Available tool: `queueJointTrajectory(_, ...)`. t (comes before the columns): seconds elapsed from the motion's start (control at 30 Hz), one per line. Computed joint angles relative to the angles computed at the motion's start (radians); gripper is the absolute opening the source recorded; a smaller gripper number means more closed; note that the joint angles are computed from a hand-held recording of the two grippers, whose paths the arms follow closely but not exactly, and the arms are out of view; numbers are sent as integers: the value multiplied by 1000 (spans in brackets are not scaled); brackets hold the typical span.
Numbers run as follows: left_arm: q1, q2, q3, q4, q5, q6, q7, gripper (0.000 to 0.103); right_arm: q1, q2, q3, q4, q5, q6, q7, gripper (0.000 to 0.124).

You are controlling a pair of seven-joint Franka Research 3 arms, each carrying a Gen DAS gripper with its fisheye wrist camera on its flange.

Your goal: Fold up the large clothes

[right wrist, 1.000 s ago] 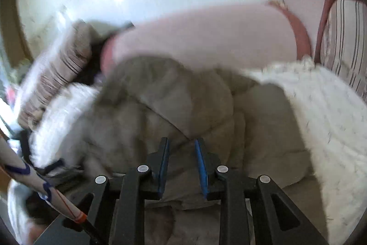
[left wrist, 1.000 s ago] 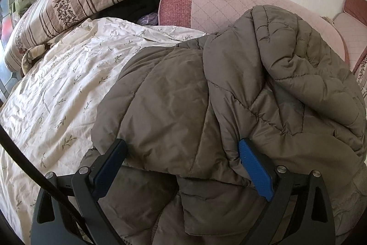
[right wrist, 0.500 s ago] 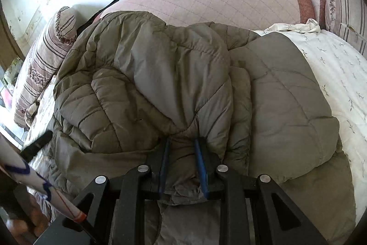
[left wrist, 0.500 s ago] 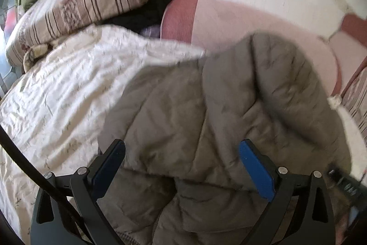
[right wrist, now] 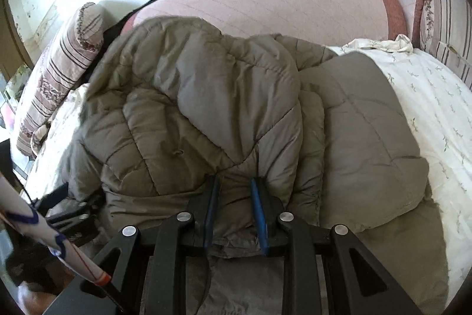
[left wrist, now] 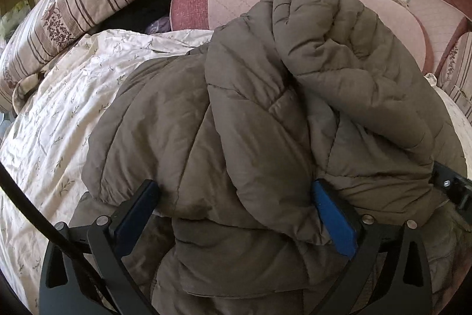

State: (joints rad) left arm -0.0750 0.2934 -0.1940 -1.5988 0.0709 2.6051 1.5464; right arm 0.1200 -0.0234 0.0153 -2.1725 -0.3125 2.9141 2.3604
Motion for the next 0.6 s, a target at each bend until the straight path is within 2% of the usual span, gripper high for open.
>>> queueJointTrajectory(0.07, 4, -5, -1, -10, -6, 6, 4, 103, -9, -25, -1, -24, -10, 39, 20, 25)
queueJointTrajectory(0.13, 2, -10, -1, -17, -4, 10, -1, 103, -48, -43, 15, -43, -123, 81, 133, 25)
queueJointTrajectory(0.2, 1, -14, -1, -24, -4, 15, -2, 103, -67, -39, 29, -32, -170, 47, 171, 25)
queueJointTrajectory(0.3, 3, -5, 0, -13, -5, 13, 1, 103, -33, -6, 16, -25, -17, 26, 31, 26)
queueJointTrajectory(0.33, 2, -5, 1, -14, -3, 14, 0, 103, -26, 0, 14, -20, -6, 15, 13, 26)
queueJointTrajectory(0.37, 1, -4, 1, -14, -1, 15, -2, 103, -24, 2, 13, -13, -59, 3, 51, 26)
queueJointTrajectory(0.47, 10, -6, -6, -19, -20, 24, 8, 103, -17, -7, 6, -4, -89, -11, 76, 25)
queueJointTrajectory(0.57, 21, -18, -12, -31, -49, 41, 21, 103, -35, -35, 18, -4, -229, 15, 203, 25)
queueJointTrajectory(0.6, 23, -27, -12, -40, -58, 54, 18, 103, -48, -45, 30, 2, -312, 25, 272, 25)
